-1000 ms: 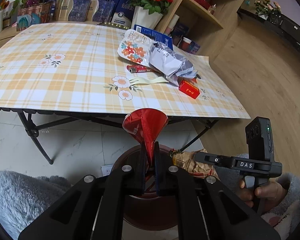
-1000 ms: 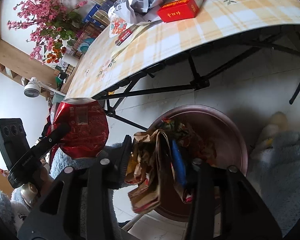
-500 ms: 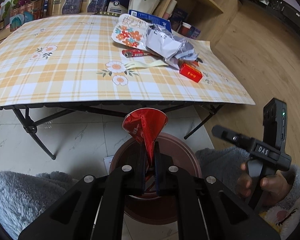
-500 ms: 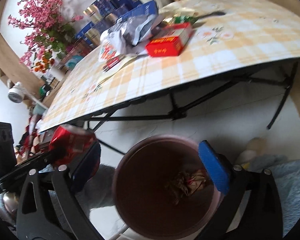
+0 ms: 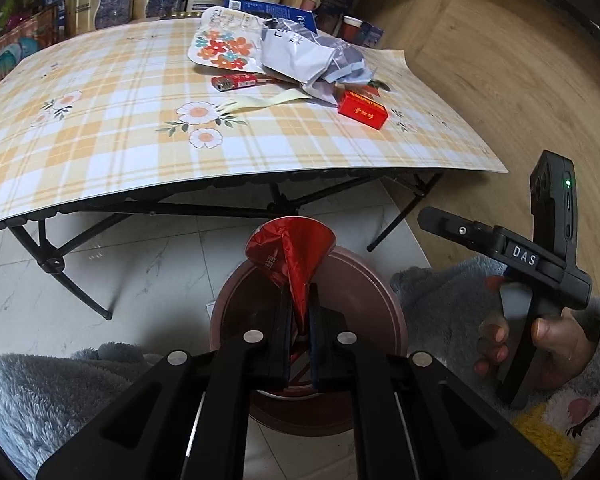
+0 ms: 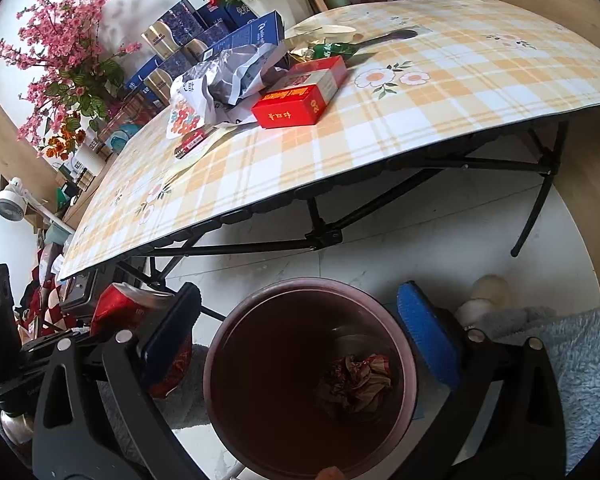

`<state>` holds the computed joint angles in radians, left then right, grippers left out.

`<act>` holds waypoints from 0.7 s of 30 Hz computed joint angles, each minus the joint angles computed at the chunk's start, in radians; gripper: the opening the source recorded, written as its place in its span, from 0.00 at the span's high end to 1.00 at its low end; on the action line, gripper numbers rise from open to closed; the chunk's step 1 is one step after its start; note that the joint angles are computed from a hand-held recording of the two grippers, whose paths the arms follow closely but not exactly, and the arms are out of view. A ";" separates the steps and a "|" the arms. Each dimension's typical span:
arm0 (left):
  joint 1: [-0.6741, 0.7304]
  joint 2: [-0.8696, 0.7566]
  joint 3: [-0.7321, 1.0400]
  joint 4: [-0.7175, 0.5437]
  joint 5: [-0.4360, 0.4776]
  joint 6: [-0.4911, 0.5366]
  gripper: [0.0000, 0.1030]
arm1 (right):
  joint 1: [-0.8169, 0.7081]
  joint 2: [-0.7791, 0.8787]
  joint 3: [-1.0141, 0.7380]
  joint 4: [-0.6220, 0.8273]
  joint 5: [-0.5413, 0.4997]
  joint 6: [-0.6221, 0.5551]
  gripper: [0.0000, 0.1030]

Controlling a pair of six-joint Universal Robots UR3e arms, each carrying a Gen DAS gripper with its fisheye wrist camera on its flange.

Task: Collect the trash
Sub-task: 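Carry the red can and paper bag down over the brown bin and release both, then move the right gripper back to the table and grasp the grey-white wrapper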

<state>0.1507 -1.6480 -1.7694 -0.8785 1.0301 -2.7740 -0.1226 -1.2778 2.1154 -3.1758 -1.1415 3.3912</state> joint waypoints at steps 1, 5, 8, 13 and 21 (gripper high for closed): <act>-0.001 0.000 0.001 -0.002 0.000 0.002 0.93 | 0.002 0.001 -0.003 0.002 -0.005 0.001 0.06; -0.006 -0.002 0.004 -0.009 0.008 0.006 0.93 | 0.006 0.003 -0.005 0.006 -0.011 0.002 0.06; -0.009 -0.006 0.009 -0.011 0.014 0.004 0.93 | 0.003 0.005 -0.005 0.007 -0.009 0.001 0.06; -0.009 -0.008 0.013 -0.015 0.015 0.005 0.93 | 0.001 0.007 -0.007 0.014 -0.009 0.004 0.06; -0.008 -0.013 0.020 -0.019 0.010 0.007 0.65 | -0.002 0.008 -0.009 0.018 -0.007 0.002 0.06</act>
<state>0.1425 -1.6606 -1.7491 -0.8970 1.0406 -2.7669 -0.1250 -1.2699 2.1065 -3.1577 -1.1489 3.3932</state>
